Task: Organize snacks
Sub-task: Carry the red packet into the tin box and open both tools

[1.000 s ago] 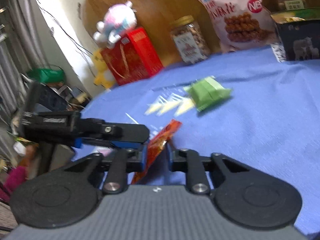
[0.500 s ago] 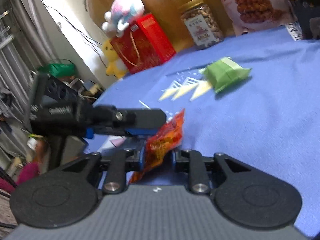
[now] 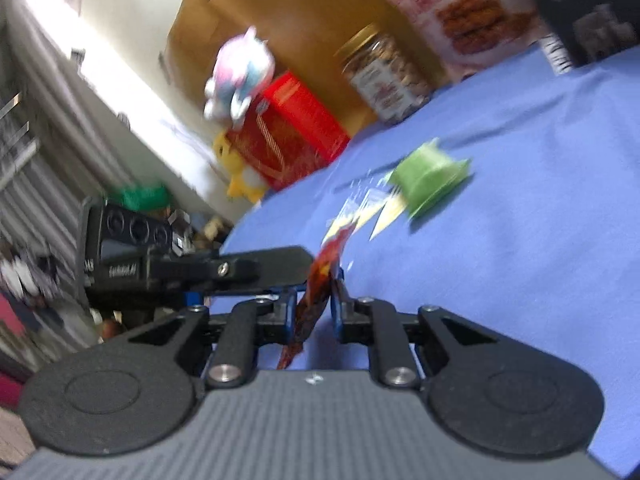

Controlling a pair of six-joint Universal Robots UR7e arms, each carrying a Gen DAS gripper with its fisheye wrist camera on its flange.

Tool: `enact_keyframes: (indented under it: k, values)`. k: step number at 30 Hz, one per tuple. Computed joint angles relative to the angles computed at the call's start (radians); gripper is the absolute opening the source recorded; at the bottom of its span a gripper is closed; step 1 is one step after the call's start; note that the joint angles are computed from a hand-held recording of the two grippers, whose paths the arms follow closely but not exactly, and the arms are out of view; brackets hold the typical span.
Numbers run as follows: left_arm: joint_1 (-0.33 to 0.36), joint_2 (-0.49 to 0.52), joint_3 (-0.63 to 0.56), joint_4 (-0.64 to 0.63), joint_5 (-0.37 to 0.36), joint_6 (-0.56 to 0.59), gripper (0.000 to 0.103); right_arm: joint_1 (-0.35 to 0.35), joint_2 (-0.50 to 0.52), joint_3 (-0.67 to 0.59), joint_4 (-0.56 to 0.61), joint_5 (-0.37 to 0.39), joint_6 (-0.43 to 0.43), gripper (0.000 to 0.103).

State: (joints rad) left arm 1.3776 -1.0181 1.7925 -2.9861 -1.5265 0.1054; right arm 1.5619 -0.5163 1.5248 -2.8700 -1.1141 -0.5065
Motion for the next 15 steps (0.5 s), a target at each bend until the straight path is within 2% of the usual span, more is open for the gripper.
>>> enact_keyframes:
  k: [3, 4, 8, 11, 15]
  values:
    - [-0.032, 0.048, -0.101, 0.074, 0.012, 0.027, 0.071, -0.007, -0.005, -0.023, -0.037, 0.012, 0.027, 0.019]
    - [-0.045, 0.071, -0.145, 0.098, 0.018, 0.039, 0.071, -0.006, -0.005, -0.036, -0.063, 0.008, 0.034, 0.015]
    - [-0.107, 0.193, -0.348, 0.16, 0.065, 0.12, 0.071, 0.002, -0.002, -0.112, -0.171, -0.013, 0.061, 0.015]
    - [-0.144, 0.322, -0.561, 0.223, 0.106, 0.173, 0.074, 0.009, 0.026, -0.216, -0.233, -0.042, 0.076, 0.015]
    - [-0.169, 0.534, -0.885, 0.286, 0.188, 0.21, 0.081, 0.008, 0.114, -0.436, -0.217, -0.1, 0.089, 0.015]
